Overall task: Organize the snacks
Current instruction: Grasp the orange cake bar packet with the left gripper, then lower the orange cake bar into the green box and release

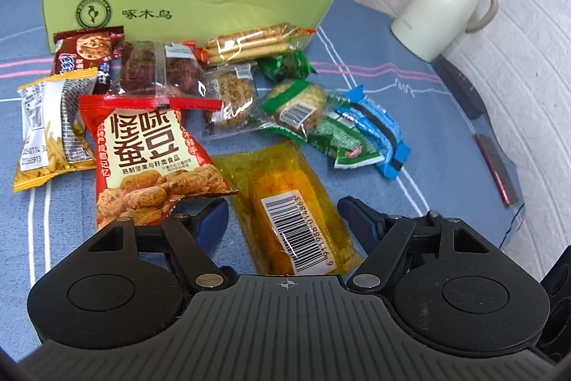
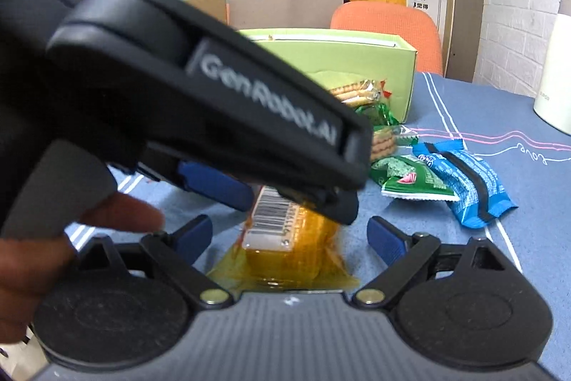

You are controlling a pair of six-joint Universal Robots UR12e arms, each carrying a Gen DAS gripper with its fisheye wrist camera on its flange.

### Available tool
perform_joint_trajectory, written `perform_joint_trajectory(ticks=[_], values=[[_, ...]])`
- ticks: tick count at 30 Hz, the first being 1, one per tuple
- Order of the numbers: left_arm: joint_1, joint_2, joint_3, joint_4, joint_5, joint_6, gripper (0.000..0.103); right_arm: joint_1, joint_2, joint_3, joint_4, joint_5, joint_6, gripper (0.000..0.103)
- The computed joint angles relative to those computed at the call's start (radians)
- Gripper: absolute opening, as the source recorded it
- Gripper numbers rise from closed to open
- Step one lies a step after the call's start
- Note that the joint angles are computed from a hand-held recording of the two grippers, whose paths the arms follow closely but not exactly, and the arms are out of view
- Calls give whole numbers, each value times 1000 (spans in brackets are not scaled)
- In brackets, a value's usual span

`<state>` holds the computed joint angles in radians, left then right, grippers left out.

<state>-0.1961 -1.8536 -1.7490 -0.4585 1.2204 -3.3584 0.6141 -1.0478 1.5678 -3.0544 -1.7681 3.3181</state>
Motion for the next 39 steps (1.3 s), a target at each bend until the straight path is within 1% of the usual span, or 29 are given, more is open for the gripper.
perform_joint_trajectory(ticks=[2,5,7,9,10,12,15,16,17,19,20,22,24,26,27,28,29,30,31,32,34,39], values=[[5,-2,-2,-1,-23,6,53,-1,-1,2,9,5,8,92],[8,-6,-1,2,-31,5,52,-1,5,-9,21,-5,7,92],[12,-6,-2,4,-40,6,51,5,6,-8,21,-15,11,94],[15,-5,-5,9,-48,1,51,13,10,-18,39,-34,-7,94],[16,-5,-8,13,-50,-2,51,10,10,-22,54,-14,4,103],[19,-1,-11,14,-51,-8,50,18,17,-33,60,-22,3,102],[23,4,-17,16,-55,-9,49,8,0,-29,101,21,-11,102],[24,6,-21,19,-56,-8,50,9,-5,-21,79,21,1,102],[26,8,-24,23,-59,-10,50,15,-5,-15,50,-1,6,102],[30,9,-26,27,-71,-23,49,21,-1,-20,47,-24,-5,102],[29,8,-24,22,-67,-27,49,22,2,-22,47,-24,1,102],[27,10,-23,16,-64,-15,49,26,8,-28,57,-18,12,101],[25,13,-25,8,-63,-2,48,35,14,-32,39,-50,4,100],[23,15,-28,5,-63,-3,47,36,19,-32,28,-51,7,99],[23,14,-29,4,-67,-8,47,36,21,-32,26,-45,14,96],[21,15,-32,11,-62,-8,47,36,20,-28,28,-37,24,73],[18,15,-34,16,-55,-3,42,38,24,-22,-2,-37,18,72],[18,15,-38,24,-67,0,37,43,28,-24,-4,-53,14,67],[21,18,-43,31,-85,-5,29,49,25,-22,0,-67,15,63],[21,23,-46,24,-90,-1,26,50,18,-12,-6,-58,31,63],[19,35,-54,13,-96,7,25,50,3,10,-23,-42,59,61],[13,59,-59,47,-132,7,25,70,-20,16,-44,-120,38,61]])
